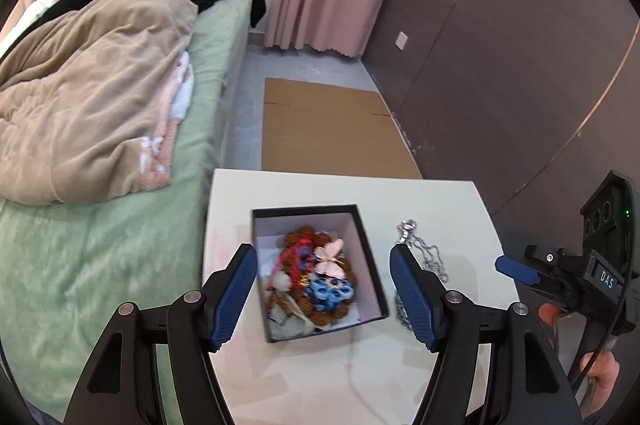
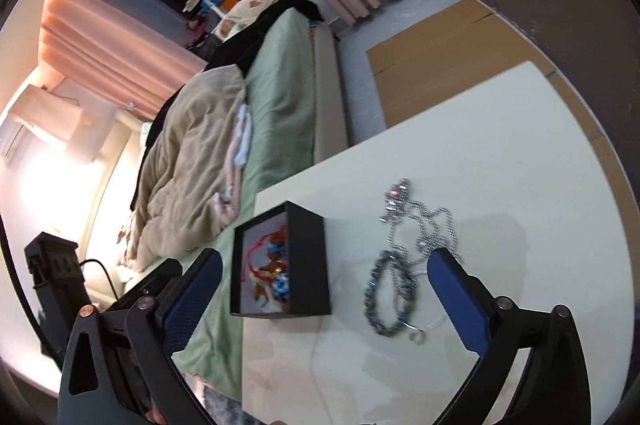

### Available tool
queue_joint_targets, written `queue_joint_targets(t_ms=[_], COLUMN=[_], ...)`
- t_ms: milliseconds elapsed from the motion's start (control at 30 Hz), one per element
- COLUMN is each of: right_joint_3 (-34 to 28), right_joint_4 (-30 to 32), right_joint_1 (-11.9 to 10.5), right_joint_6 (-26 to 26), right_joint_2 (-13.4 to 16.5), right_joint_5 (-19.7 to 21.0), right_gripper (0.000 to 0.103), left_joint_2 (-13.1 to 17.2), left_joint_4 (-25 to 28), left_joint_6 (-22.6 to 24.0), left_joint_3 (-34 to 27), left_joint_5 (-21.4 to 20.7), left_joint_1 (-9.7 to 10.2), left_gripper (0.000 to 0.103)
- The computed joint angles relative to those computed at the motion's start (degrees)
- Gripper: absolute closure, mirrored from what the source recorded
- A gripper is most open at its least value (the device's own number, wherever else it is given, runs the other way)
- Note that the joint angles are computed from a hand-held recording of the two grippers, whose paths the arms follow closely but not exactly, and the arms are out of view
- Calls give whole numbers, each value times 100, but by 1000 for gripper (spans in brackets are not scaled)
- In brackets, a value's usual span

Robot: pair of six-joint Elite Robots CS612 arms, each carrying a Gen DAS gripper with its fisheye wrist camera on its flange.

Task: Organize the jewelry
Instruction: 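Lower the butterfly pendant into the black box and open the right tool, then reach to the green bead bracelet and grasp it with the left tool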

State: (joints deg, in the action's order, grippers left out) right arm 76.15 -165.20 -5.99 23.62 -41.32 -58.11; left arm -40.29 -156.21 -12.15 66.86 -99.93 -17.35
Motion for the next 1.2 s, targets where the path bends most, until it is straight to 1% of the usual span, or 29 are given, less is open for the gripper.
queue_joint_targets(t_ms=[133, 233, 333, 467, 533, 667, 733, 833, 900, 1000, 1067, 1200], right_joint_3=[253, 509, 722, 1022, 1144, 1302, 1366, 1407, 1428, 1494, 1551, 1642], right_joint_4=[-87, -279, -428, -782, -864, -1085, -1147, -1038, -942, -943, -966, -1054], right_joint_1=[-35, -49, -116, -203, -242, -314, -328, -356, -372, -443, -490, -581], right_joint_6=[101, 91, 251, 499, 593, 678, 697, 582, 427, 291, 305, 474], right_joint_2=[-144, -294, -392, -529, -578, -618, -647, -696, -734, -768, -788, -819], right_joint_5=[-192, -515, -573, -753, -730, -476, -427, -375, -392, -267, -265, -284], right_gripper=[0, 0, 0, 0, 0, 0, 0, 0, 0, 0, 0, 0], left_joint_2=[15, 37, 37, 2, -19, -51, -68, -103, -106, -81, -57, 28], left_joint_4=[-22, 74, 241, 381, 418, 484, 529, 487, 536, 644, 689, 972], left_joint_6=[35, 54, 165, 324, 401, 508, 639, 804, 831, 837, 833, 936], left_joint_3=[6, -26, -61, -57, -42, -12, 8, 82, 91, 63, 34, -93], left_joint_5=[-68, -135, -123, -72, -10, 30, 75, 174, 141, 155, 145, 140], left_joint_1=[-65, -126, -201, -303, -349, -421, -466, -533, -555, -599, -621, -691], left_gripper=[33, 33, 33, 33, 33, 33, 33, 33, 33, 34, 39, 48])
